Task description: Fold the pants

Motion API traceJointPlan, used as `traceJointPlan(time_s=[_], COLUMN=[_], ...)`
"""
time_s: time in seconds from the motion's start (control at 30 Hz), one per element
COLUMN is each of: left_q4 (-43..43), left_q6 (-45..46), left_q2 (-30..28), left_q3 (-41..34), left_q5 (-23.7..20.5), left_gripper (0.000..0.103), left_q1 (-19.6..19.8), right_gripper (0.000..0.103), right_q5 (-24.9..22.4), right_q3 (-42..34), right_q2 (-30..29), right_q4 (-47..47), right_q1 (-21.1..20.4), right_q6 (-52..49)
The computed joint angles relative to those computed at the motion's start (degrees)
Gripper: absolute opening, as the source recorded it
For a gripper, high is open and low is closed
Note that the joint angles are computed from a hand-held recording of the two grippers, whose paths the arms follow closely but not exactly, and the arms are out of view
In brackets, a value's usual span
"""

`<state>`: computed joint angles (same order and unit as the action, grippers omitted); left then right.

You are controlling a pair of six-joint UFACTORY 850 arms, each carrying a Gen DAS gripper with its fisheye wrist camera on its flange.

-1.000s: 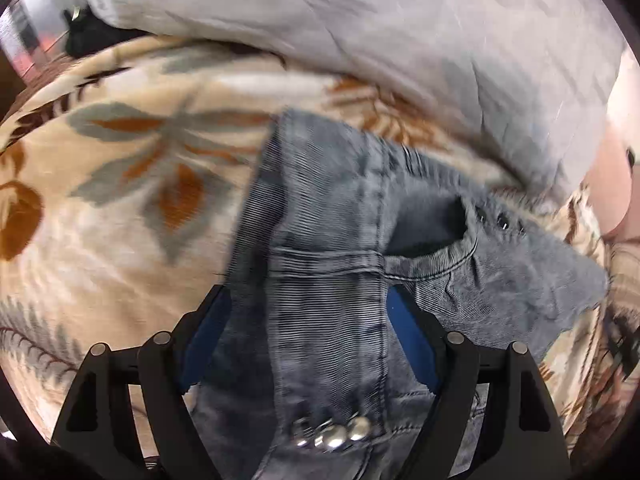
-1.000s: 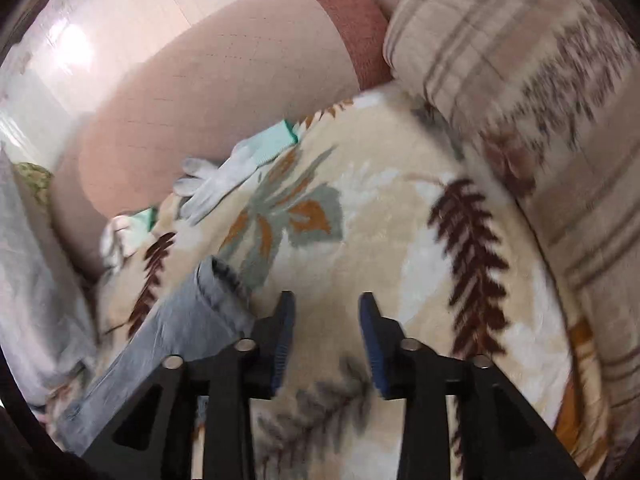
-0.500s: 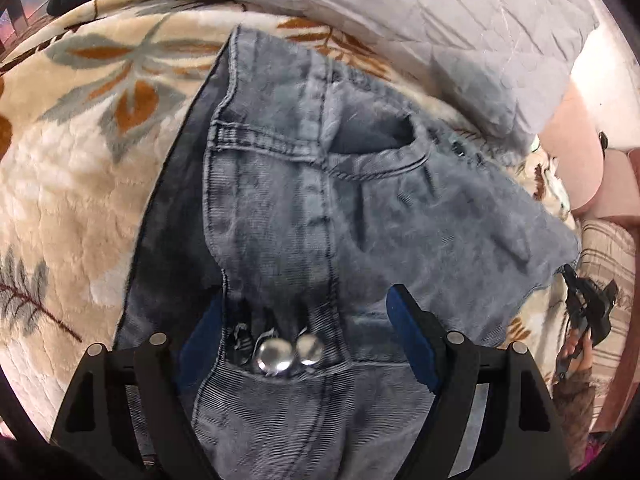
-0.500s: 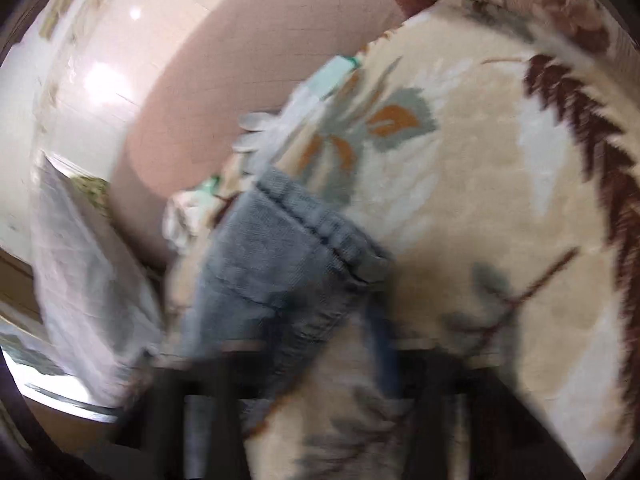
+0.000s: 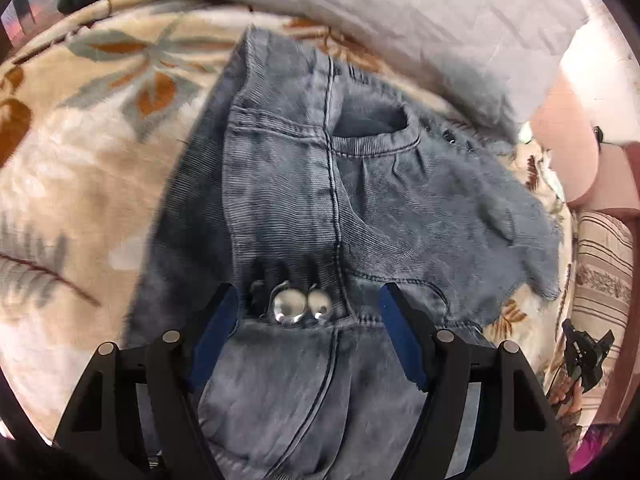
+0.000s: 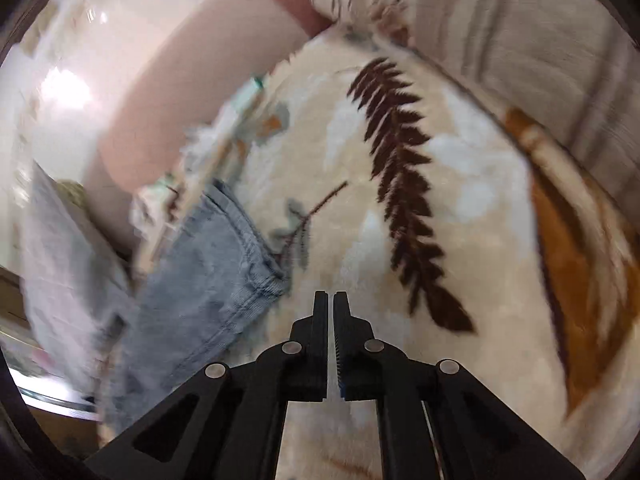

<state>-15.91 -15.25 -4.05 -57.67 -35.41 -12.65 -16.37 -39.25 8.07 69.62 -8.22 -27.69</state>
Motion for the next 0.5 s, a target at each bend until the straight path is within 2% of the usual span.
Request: traceJointPlan(time_s=[0.07,0.1,0.13,0.17,0.2,0.37,0.5], left_q4=[3.6,4.1,3.8,2.2,0.6,1.6,1.9], left_q6=[-2.3,-2.7,-2.7,-1.7,-0.4,-2.4,-1.6], left_q2=[1.9,1.9,1.5,0.3,-1.2,-9.3,-11.2], left_q3=[-0.3,-1.1,-2.0,-3.8,-5.5,-12.1,-14.2], left_q5=[0.5,0.5,0.3,-0.5,-1.5,-5.5,-4.9], left_gripper=[0.073,0.073,0.074,0.075,0.079,0.080,0.080], left_q1=[1.2,1.8,2.6,3.5,4.1,4.3,5.7], right_gripper=[0.011,0.023,0.031,0.047,0.057,0.062,0.064], right_q5=[-0.7,-1.5,-1.7,-1.6,-1.8,-3.2,-3.2], right_q3=[0.9,0.4,-0.5,-2.0,-4.1,-14.6,-23.6], right_q2=[2.5,3.1,3.4,3.3,2.3,-6.9,-16.0], right_q4=[4.8,3.6,0.0,-6.0,-11.4,-22.9,-38.2], right_q1=[-1.0,-1.2,-1.2,-0.7,0.2,5.7,9.2], right_q6=[-6.1,-6.3,-4.1,0.5,4.7,11.2,22.3])
